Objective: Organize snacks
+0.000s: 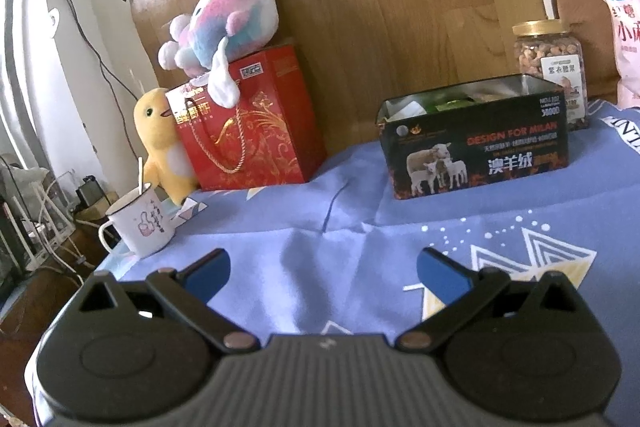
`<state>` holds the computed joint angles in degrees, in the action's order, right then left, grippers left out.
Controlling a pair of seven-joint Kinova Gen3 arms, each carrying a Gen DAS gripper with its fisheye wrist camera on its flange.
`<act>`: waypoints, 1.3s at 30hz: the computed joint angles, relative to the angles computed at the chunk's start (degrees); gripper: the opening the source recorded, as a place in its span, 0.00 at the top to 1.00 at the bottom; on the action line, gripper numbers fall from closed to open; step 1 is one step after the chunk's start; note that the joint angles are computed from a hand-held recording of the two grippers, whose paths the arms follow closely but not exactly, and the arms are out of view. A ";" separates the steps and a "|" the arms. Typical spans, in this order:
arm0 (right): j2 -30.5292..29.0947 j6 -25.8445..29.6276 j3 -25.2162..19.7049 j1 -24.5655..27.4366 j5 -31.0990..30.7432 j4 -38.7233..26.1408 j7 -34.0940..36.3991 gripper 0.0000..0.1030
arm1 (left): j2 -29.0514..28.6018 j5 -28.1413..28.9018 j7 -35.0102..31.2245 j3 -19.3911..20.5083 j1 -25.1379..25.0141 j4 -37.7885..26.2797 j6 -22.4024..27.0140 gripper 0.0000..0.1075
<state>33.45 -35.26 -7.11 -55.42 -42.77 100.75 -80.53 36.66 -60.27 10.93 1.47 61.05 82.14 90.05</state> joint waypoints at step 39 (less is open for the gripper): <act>-0.01 -0.58 -0.30 0.03 0.08 0.28 -0.24 0.04 | 2.33 -0.32 -4.77 -0.58 0.33 -0.86 3.26 0.04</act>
<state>33.44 -35.84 -7.41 -55.39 -42.69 101.03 -80.77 38.99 -60.58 6.16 0.89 61.37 81.28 93.31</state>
